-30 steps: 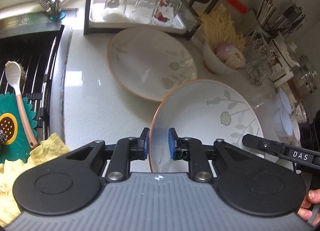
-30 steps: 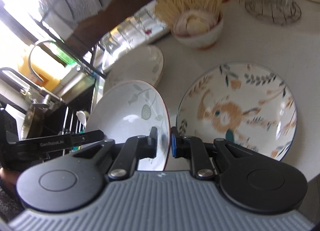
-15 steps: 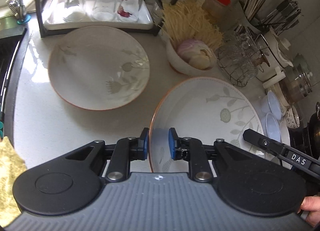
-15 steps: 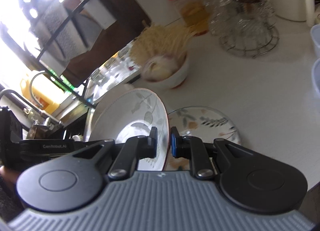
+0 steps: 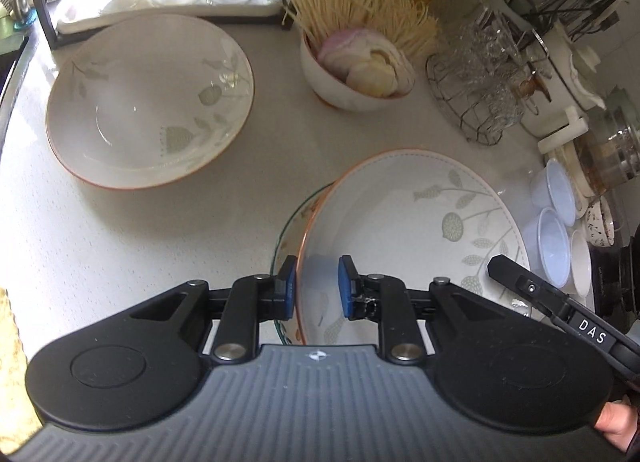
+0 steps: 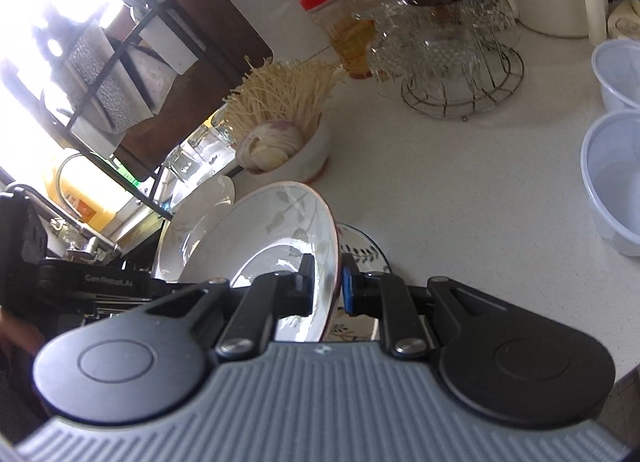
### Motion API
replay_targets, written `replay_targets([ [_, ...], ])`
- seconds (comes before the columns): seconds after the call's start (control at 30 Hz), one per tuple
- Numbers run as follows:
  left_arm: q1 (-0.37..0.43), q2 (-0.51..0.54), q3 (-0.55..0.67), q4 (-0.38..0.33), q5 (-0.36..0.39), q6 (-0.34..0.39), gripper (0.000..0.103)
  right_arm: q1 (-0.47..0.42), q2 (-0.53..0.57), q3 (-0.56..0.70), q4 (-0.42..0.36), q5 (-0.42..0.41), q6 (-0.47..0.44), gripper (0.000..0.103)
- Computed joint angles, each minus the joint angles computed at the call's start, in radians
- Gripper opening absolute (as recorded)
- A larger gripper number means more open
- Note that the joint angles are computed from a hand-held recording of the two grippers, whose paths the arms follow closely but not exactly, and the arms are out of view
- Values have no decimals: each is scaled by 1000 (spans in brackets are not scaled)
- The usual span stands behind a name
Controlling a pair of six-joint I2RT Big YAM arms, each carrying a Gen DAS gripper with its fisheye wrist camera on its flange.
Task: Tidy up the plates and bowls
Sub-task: 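Lift the plate with the left tool over the rabbit-print plate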
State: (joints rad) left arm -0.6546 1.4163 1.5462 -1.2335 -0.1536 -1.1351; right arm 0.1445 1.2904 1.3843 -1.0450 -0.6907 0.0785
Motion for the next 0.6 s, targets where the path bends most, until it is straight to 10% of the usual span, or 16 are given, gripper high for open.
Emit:
replay_targets([
  [0.6,30,71,42,-10,44,-58,27,-24,56,4,46,-40,-69,17],
])
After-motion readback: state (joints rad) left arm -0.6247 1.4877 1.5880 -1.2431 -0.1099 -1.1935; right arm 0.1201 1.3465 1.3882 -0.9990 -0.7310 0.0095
